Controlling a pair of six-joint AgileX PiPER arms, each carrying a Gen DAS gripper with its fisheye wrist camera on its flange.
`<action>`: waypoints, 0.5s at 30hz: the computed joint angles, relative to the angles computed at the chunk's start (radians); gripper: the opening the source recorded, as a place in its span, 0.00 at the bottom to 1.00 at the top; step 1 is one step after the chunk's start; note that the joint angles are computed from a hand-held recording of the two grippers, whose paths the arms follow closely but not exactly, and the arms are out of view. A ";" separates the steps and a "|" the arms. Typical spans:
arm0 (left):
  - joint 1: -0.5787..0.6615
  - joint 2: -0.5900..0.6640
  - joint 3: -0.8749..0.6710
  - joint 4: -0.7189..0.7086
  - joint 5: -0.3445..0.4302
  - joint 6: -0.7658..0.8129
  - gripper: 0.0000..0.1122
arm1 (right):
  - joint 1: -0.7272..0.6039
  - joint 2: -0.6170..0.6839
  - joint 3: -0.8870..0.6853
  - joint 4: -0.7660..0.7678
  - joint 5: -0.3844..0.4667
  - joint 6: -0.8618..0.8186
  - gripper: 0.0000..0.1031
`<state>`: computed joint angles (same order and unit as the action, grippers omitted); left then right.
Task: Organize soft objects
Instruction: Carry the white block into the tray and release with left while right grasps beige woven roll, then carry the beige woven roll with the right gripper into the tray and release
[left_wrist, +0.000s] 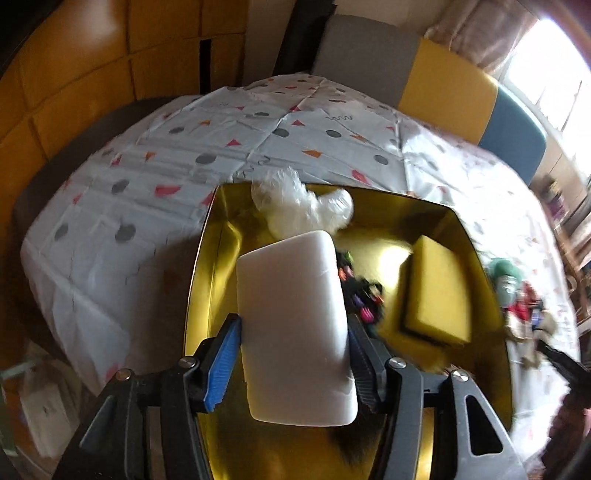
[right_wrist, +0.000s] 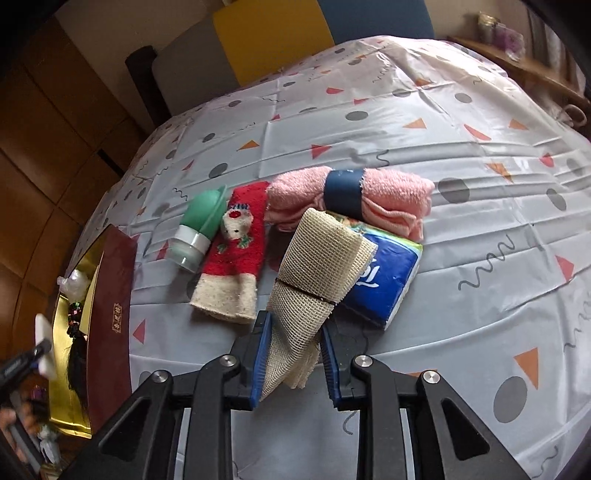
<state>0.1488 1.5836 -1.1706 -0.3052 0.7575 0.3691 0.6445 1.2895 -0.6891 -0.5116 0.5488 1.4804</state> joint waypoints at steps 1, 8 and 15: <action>-0.023 0.031 -0.027 0.066 -0.006 -0.067 0.52 | 0.001 0.001 -0.004 0.000 0.004 -0.003 0.25; -0.030 0.011 -0.019 0.088 -0.023 -0.077 0.71 | 0.023 -0.004 -0.018 -0.048 0.030 0.029 0.23; -0.007 -0.206 0.160 0.063 -0.105 -0.039 0.71 | 0.026 -0.010 -0.017 -0.055 0.041 0.028 0.22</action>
<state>0.1415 1.3773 -1.0111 -0.2423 0.6527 0.3302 0.6707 1.2800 -0.7056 -0.5671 0.5903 1.5088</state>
